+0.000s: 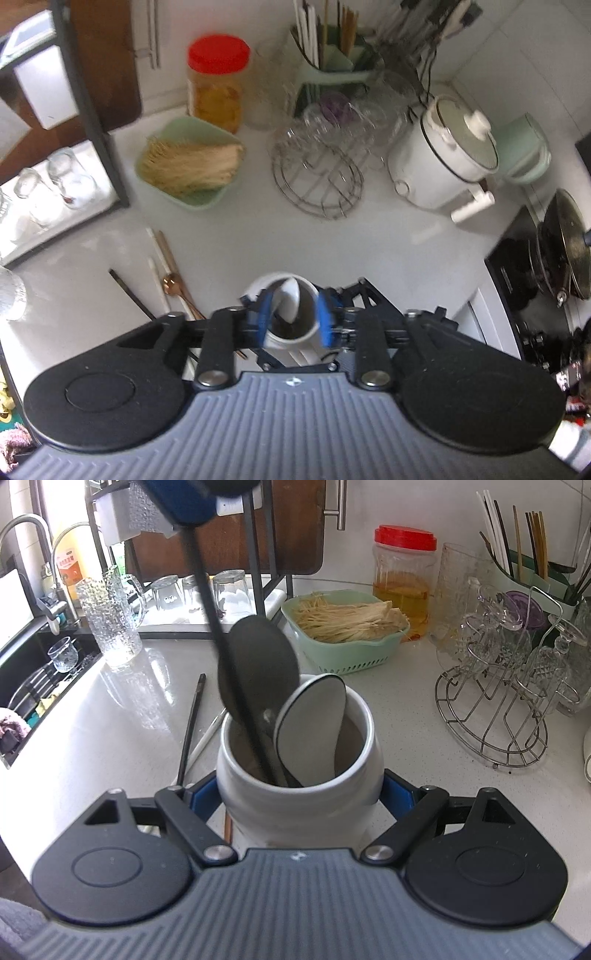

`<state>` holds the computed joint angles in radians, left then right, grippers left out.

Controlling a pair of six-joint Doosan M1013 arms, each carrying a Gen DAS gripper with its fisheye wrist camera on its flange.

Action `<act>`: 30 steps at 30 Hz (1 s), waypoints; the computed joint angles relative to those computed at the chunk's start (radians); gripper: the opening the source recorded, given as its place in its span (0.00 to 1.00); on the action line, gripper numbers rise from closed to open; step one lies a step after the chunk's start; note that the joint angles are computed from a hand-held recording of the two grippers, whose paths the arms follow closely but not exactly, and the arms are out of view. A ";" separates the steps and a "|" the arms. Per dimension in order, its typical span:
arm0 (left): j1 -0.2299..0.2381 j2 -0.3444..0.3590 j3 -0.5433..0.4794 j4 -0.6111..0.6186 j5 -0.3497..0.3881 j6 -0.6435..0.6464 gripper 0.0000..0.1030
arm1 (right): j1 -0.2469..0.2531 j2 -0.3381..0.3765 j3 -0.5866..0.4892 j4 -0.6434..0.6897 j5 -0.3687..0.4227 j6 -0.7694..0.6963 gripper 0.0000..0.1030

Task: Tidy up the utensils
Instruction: 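Open the left tool to release the chopstick and withdraw upward, then move the left tool down over the black chopsticks on the counter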

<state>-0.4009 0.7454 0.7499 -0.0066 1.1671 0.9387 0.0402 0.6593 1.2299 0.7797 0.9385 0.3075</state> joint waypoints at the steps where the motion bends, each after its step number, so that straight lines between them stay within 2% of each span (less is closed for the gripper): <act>1: -0.002 -0.014 0.024 0.018 -0.023 -0.010 0.38 | 0.000 0.000 0.000 0.000 0.000 0.000 0.88; 6: -0.025 -0.070 0.117 0.156 -0.116 -0.096 0.53 | 0.001 -0.001 0.001 0.000 -0.004 -0.004 0.88; 10: -0.038 -0.112 0.193 0.242 -0.173 -0.190 0.53 | 0.001 -0.001 0.001 -0.001 -0.003 0.000 0.88; 18: -0.051 -0.179 0.340 0.361 -0.235 -0.358 0.53 | 0.003 -0.005 0.009 0.000 -0.018 0.010 0.88; 30: -0.044 -0.219 0.500 0.402 -0.325 -0.570 0.53 | -0.002 -0.013 0.023 0.000 -0.033 0.020 0.88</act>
<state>-0.4452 0.5264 1.2496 0.3957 0.8423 0.3684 0.0385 0.6462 1.2527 0.7794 0.9060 0.3270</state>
